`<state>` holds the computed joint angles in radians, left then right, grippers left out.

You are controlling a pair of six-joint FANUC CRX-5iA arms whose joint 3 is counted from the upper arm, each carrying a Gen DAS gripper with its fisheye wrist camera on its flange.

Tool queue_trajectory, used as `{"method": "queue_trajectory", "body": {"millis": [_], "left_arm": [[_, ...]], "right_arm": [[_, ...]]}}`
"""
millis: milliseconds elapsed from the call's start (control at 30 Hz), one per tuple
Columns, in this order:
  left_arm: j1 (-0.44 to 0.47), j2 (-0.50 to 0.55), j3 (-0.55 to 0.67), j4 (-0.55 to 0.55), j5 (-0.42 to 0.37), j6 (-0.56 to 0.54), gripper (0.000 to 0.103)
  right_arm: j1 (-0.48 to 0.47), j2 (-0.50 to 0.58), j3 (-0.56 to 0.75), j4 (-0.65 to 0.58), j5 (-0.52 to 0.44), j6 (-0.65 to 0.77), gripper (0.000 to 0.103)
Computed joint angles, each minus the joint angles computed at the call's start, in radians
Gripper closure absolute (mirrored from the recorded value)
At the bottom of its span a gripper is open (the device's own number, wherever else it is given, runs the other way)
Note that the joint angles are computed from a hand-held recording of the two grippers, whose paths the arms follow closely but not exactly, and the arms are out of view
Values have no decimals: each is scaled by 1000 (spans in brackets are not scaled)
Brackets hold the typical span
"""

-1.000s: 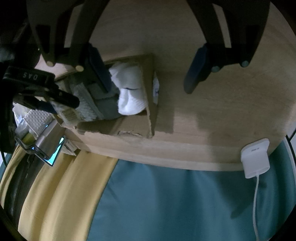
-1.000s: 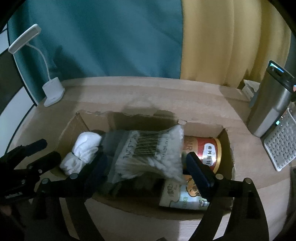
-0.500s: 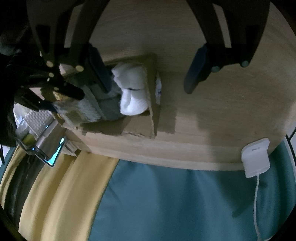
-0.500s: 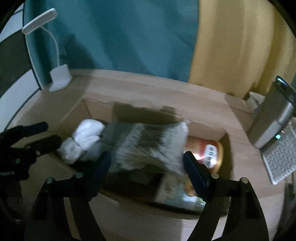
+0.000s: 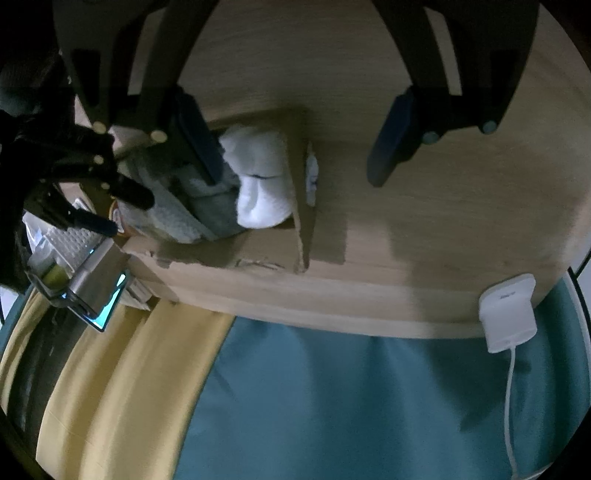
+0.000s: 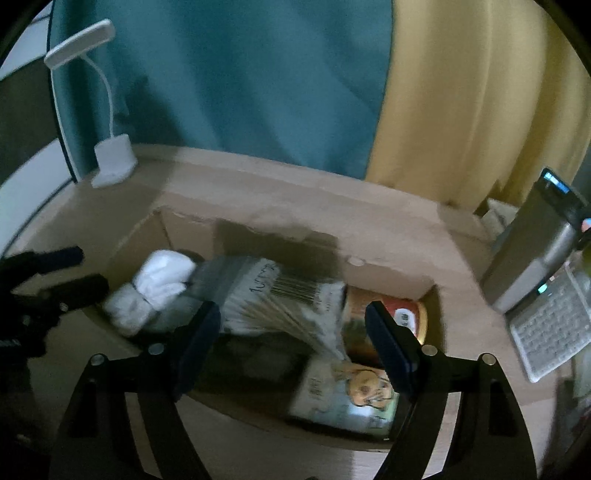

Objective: Organize objects
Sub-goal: 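Lower the cotton-swab bag into the box beside the jar with the right tool, then open the right tool and raise it away from the box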

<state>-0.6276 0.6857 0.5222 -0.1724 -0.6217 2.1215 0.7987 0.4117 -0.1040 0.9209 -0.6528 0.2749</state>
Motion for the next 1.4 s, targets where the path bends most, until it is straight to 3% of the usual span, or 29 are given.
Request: {"method": "queue_trajectory", "body": {"millis": [133, 233, 600, 900, 1133, 1400], "left_arm": [[0, 4, 9, -5, -7, 5, 21], [0, 13, 21, 2, -10, -5, 21], [-6, 32, 59, -11, -31, 2, 21], [-9, 63, 110, -7, -60, -10, 21], [-6, 89, 145, 11, -80, -31, 21], [-9, 86, 147, 3, -77, -33, 21]], "right_arm": [[-2, -11, -20, 8, 14, 7, 20], [-14, -32, -61, 76, 43, -63, 20], [-53, 15, -13, 117, 21, -87, 20], [-62, 59, 43, 69, -29, -39, 19], [-58, 107, 137, -57, -94, 88, 19], [-64, 101, 116, -22, -76, 39, 18]]}}
